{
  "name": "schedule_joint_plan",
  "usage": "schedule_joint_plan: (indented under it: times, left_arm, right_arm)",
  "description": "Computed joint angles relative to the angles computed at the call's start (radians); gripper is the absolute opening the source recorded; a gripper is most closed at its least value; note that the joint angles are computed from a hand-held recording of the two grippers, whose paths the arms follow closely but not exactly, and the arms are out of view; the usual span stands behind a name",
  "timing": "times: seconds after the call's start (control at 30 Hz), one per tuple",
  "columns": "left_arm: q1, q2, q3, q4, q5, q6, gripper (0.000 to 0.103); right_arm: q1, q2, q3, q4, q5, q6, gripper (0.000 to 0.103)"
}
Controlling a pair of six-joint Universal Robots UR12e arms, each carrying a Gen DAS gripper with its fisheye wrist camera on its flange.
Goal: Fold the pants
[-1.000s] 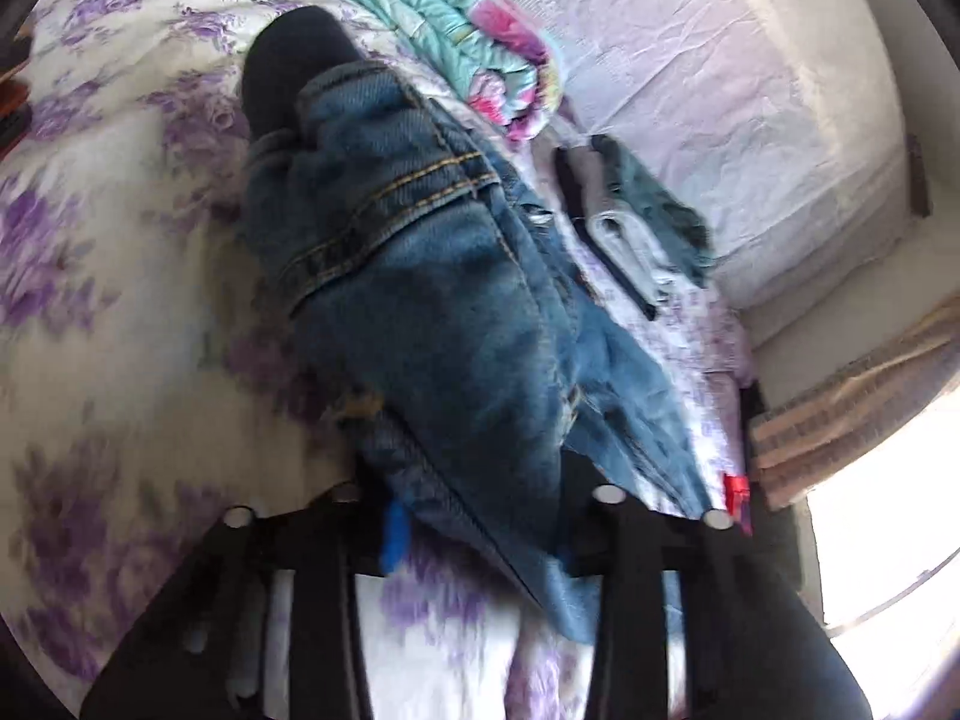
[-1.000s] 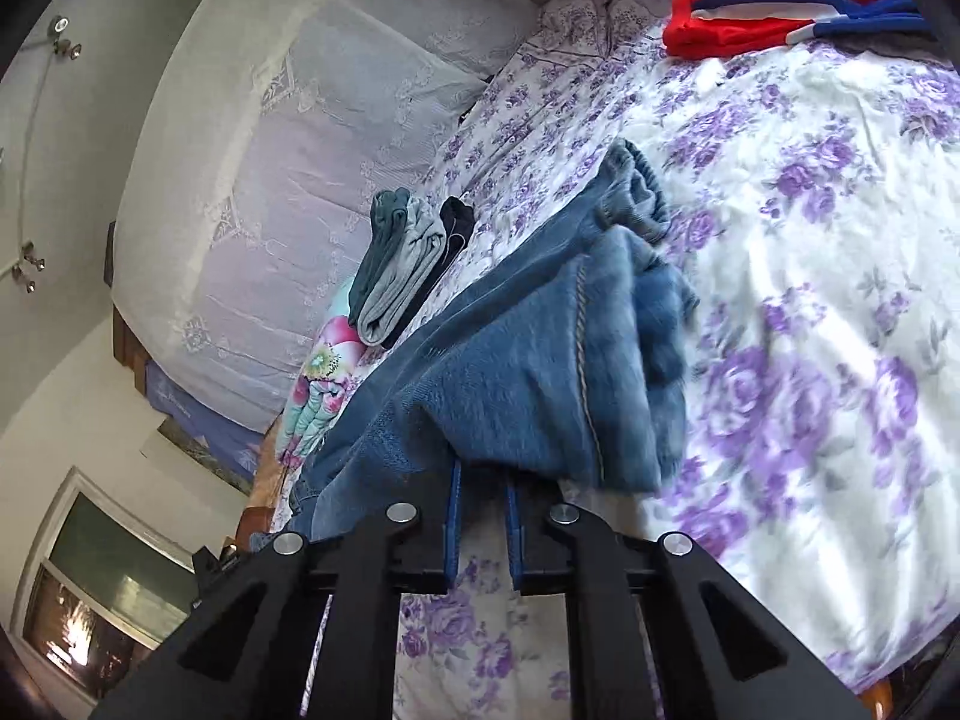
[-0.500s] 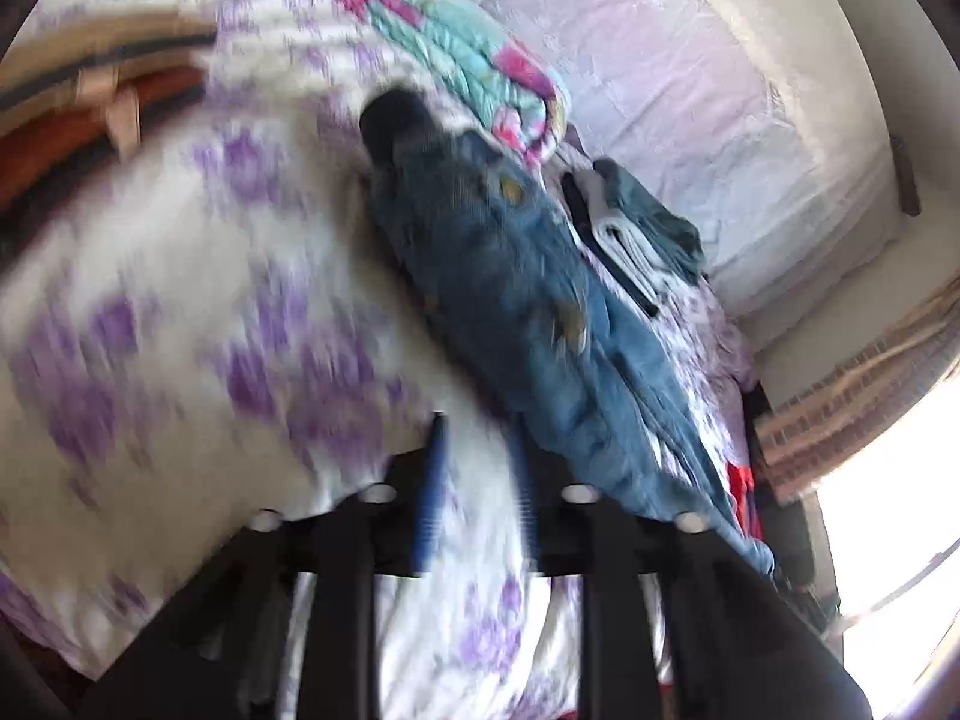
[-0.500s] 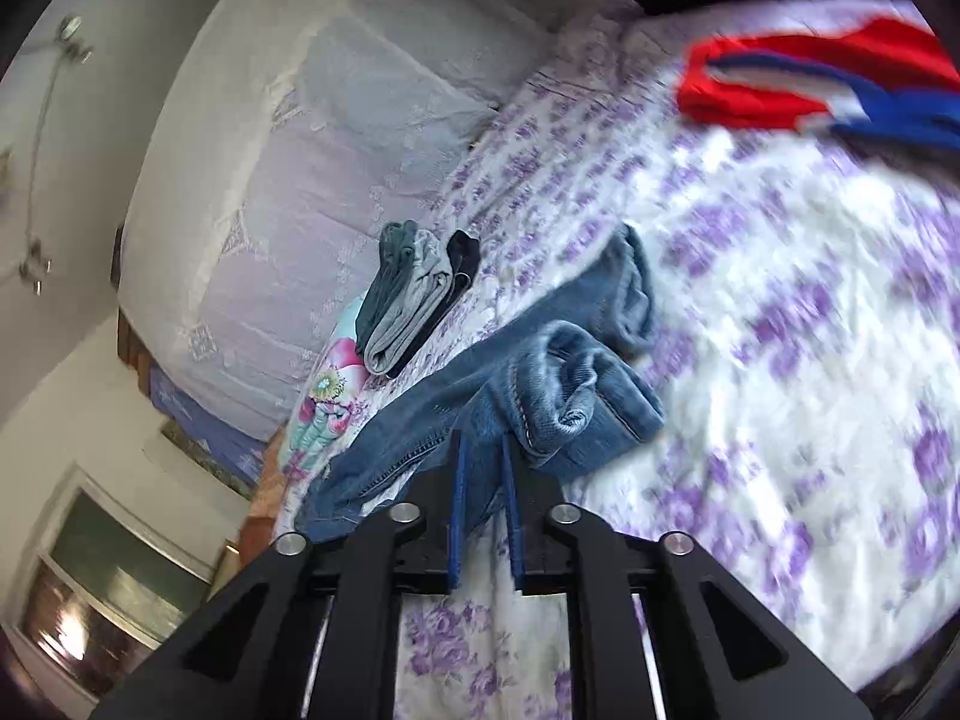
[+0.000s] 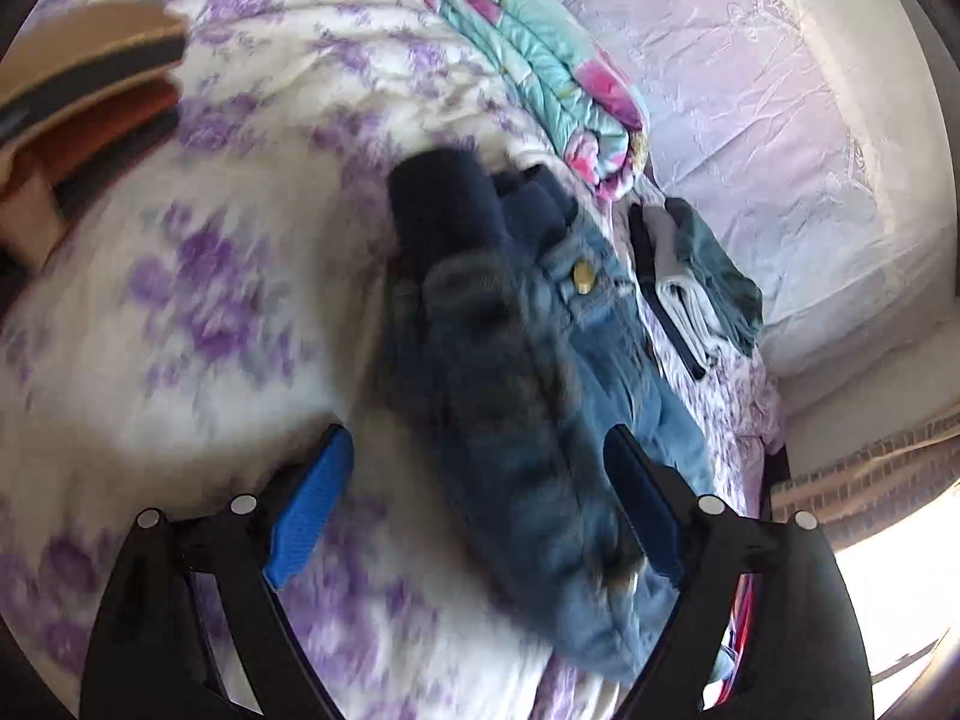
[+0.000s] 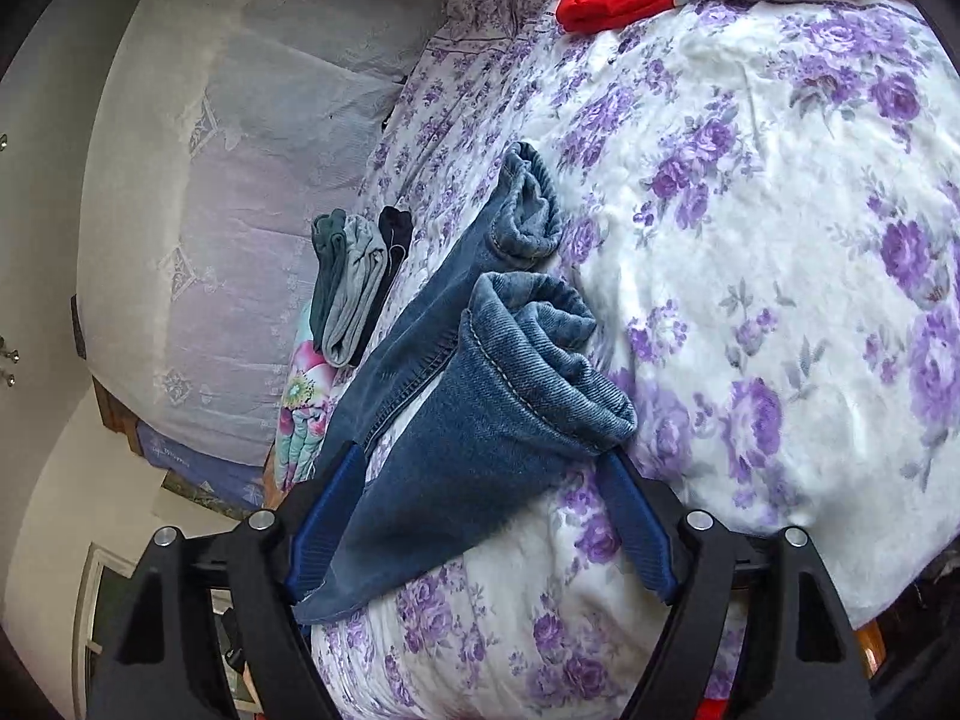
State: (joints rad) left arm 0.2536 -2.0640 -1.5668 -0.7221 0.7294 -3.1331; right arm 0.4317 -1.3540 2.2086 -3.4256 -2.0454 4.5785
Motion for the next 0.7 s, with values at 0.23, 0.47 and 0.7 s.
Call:
schedule_joint_plan:
  times: [0.23, 0.47, 0.7]
  left_arm:
    - [-0.03, -0.031, 0.078, -0.089, 0.03, 0.026, 0.024]
    - [0.012, 0.045, -0.01, -0.081, -0.148, 0.101, 0.012]
    - [0.055, 0.112, -0.17, -0.142, -0.18, 0.221, 0.013]
  right_arm:
    - [-0.102, 0.017, -0.036, -0.08, 0.201, -0.162, 0.014]
    - [-0.186, -0.082, -0.093, -0.054, 0.215, -0.337, 0.01]
    - [-0.147, -0.182, 0.036, 0.096, 0.209, -0.263, 0.012]
